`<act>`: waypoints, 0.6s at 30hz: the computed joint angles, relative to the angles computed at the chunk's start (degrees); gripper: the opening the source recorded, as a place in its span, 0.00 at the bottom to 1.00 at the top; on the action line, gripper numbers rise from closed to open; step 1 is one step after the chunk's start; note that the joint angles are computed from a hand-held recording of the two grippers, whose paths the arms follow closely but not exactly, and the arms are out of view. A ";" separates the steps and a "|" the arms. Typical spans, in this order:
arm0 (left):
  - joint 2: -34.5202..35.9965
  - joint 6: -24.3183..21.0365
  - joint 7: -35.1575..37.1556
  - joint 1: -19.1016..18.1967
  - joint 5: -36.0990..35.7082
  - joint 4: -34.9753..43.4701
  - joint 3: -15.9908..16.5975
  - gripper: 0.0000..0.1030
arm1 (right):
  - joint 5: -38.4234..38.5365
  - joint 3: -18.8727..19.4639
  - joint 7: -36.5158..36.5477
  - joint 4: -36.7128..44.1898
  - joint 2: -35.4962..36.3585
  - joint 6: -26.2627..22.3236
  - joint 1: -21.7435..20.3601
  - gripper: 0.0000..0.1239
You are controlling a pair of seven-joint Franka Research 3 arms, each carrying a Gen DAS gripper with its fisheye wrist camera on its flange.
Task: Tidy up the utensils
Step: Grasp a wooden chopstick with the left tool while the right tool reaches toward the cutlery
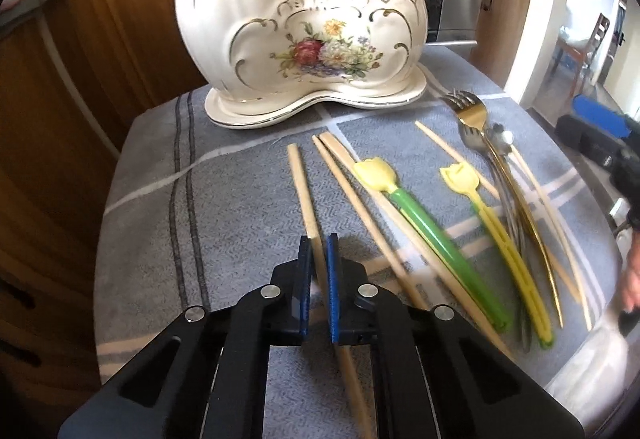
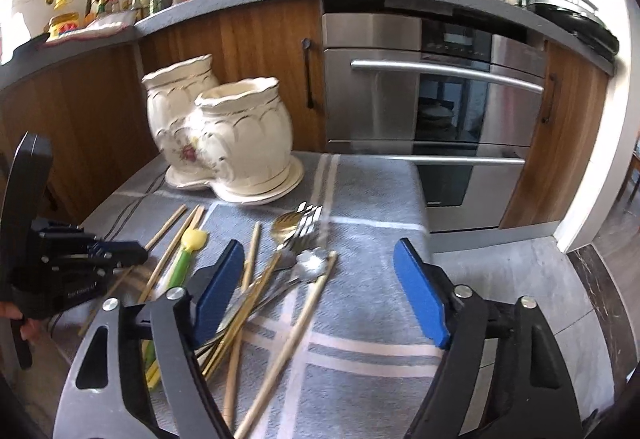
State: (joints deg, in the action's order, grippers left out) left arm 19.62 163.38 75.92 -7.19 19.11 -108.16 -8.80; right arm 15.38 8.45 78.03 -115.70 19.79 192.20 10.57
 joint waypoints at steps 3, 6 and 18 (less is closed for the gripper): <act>0.44 0.64 -0.25 -0.24 0.57 0.09 0.19 0.07 | -0.47 0.83 -0.75 2.11 0.89 -4.01 -0.12 0.49; 0.49 1.39 -0.38 -0.42 1.20 -0.23 0.46 0.07 | -0.27 -1.47 -1.27 4.62 1.94 -8.32 2.51 0.41; 1.47 2.46 4.49 2.07 -2.23 0.36 -2.00 0.07 | -0.82 -6.44 1.73 17.00 8.37 -24.24 6.41 0.21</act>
State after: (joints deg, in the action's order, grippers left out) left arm 21.09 165.84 80.41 -5.13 16.88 -107.81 -10.81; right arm 14.56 2.01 79.75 -98.70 28.16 167.95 16.98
